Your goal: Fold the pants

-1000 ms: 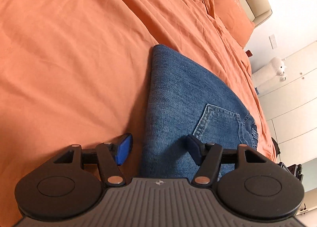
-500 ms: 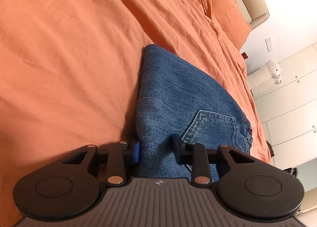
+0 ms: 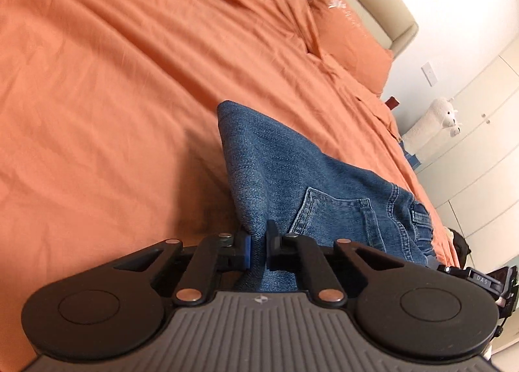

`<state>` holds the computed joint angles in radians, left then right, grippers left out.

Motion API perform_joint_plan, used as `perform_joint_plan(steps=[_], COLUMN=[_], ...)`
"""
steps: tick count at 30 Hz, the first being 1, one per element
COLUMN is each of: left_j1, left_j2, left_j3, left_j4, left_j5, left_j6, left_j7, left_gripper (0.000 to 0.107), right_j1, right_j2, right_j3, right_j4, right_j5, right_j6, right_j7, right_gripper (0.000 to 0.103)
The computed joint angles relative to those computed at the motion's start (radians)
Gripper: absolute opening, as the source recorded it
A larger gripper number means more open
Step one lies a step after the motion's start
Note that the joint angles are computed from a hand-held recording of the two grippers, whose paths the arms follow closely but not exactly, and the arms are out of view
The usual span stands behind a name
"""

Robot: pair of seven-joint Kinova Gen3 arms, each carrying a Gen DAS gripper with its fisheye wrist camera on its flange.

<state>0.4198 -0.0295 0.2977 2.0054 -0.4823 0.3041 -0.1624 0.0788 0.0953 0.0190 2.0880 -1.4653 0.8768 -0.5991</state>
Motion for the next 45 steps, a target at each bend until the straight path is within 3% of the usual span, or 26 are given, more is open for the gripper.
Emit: perform_joint_plan(steps=[7, 13, 20, 27, 35, 45], left_j1=[0.002, -0.022, -0.055, -0.112, -0.179, -0.226], left_j2=[-0.084, -0.204, -0.377, -0.507, -0.572, -0.525], left_j3=[0.039, 0.056, -0.016, -0.122, -0.292, -0.507], left_j4=[-0.064, -0.112, -0.144, -0.169, -0.064, 0.11], left_j5=[0.079, 0.178, 0.29, 0.341, 0.402, 0.512], left_j6=[0.169, 0.347, 0.536, 0.697, 0.661, 0.496], left_j7=[-0.102, -0.234, -0.408, -0.578, -0.756, -1.013], left_gripper=[0.007, 0.007, 0.007, 0.007, 0.007, 0.007], right_j1=[-0.025, -0.112, -0.28, -0.463, -0.586, -0.566], right_j2=[-0.125, -0.205, -0.271, -0.189, 0.011, 0.258], right_j3=[0.01, -0.018, -0.108, -0.201, -0.284, -0.404], right_j4=[0.04, 0.033, -0.007, -0.128, -0.3, -0.431], right_j5=[0.007, 0.029, 0.033, 0.061, 0.162, 0.291], right_j6=[0.027, -0.016, -0.167, -0.33, -0.473, -0.545], right_j7=[-0.044, -0.16, -0.302, -0.402, -0.496, -0.557], right_gripper=[0.017, 0.017, 0.017, 0.017, 0.017, 0.017])
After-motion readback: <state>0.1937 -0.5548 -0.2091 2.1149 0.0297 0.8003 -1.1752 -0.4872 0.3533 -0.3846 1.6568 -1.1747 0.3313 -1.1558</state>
